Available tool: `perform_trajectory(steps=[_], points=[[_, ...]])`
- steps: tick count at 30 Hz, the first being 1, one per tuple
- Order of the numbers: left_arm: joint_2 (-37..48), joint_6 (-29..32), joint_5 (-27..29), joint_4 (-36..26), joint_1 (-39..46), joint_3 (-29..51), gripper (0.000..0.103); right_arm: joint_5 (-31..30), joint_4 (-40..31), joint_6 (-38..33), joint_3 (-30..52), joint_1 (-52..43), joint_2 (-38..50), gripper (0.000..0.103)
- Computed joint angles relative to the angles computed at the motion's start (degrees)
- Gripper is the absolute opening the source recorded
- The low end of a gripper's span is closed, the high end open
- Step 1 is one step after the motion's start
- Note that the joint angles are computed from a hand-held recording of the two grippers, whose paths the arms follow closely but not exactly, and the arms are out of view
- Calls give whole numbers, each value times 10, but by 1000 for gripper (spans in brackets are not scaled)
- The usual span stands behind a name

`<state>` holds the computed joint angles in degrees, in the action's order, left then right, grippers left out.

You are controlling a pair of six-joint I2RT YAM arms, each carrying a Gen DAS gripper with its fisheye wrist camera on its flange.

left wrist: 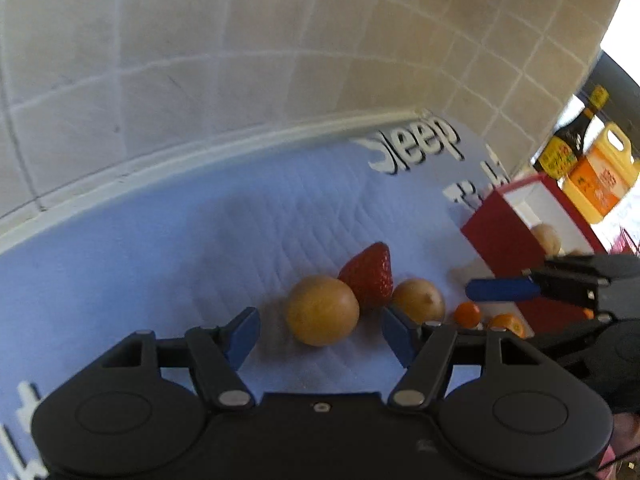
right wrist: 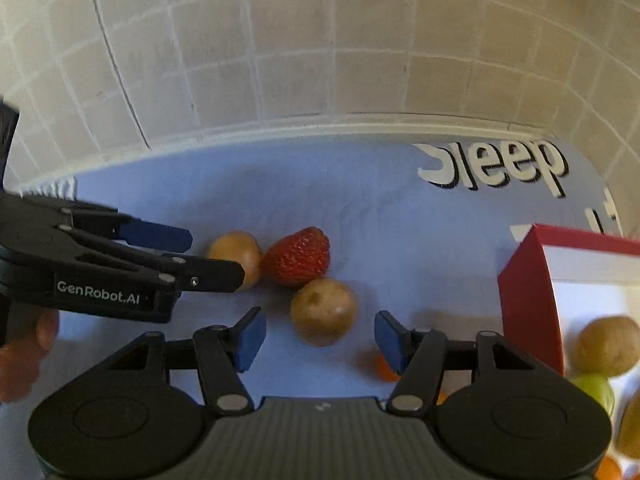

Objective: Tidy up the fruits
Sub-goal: 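Move both open tools back to the remaining fruits on the mat, then grasp the round yellow fruit with the left tool while the right grasps a small potato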

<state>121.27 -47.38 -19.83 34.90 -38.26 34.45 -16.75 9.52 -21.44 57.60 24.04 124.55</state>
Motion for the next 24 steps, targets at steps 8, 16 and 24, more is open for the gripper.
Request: perform_trajectory(steps=[8, 16, 24], points=[[53, 44, 18, 21, 22, 34, 74, 9, -19, -28, 55, 10, 58, 58], [60, 44, 8, 40, 18, 29, 52, 7, -22, -25, 64, 10, 67, 48], [19, -7, -43, 58, -19, -17, 51, -9, -3, -8, 24, 0, 28, 44]])
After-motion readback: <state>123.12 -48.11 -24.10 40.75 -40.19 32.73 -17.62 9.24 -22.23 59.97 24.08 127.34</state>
